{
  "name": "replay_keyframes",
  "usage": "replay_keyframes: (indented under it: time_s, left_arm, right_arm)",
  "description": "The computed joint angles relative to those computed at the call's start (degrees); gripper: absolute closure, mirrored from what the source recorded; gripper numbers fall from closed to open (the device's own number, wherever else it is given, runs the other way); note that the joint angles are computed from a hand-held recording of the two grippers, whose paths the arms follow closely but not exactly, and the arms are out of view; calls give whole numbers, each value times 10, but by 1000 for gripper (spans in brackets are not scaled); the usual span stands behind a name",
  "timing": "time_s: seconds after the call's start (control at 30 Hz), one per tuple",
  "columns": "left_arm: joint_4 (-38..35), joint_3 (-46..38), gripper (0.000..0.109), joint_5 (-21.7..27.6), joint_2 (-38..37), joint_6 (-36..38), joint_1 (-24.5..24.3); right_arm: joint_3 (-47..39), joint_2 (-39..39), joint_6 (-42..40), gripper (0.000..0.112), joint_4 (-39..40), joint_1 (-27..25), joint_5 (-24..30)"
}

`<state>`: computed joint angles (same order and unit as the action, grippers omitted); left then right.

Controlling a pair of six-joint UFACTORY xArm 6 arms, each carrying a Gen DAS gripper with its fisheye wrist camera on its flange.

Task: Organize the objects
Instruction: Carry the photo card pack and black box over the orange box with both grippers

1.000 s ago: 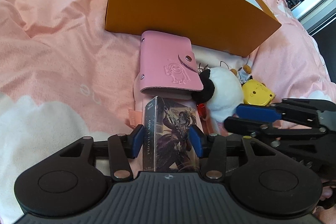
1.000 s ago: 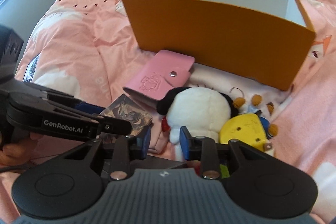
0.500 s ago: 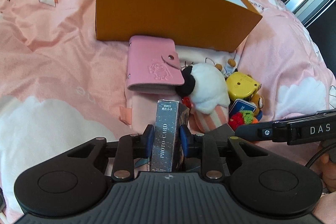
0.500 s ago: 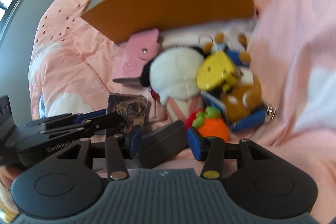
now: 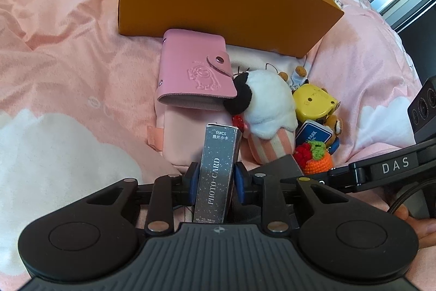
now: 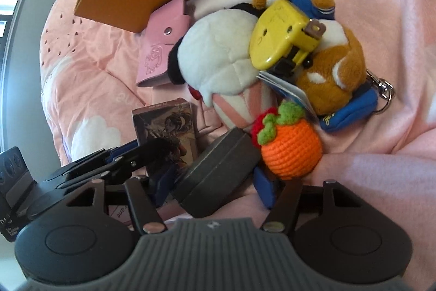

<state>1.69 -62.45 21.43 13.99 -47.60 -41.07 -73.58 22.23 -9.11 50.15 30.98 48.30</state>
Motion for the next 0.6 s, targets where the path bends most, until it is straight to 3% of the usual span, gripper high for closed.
replay_keyframes:
  time_s: [0.27,0.4,0.6]
  left_arm:
    - [72,15,83,-12,-29,-63,3]
    - [97,29,83,-31,-47,-98,8]
    - [211,17,83,-29,-64,-194,13]
  right_arm:
    - [33,-52,-60,70,-10,24,-50]
    - [60,-88,-88,72,-32,43,-121]
    - [70,-113,-132,75,-37,48,-200]
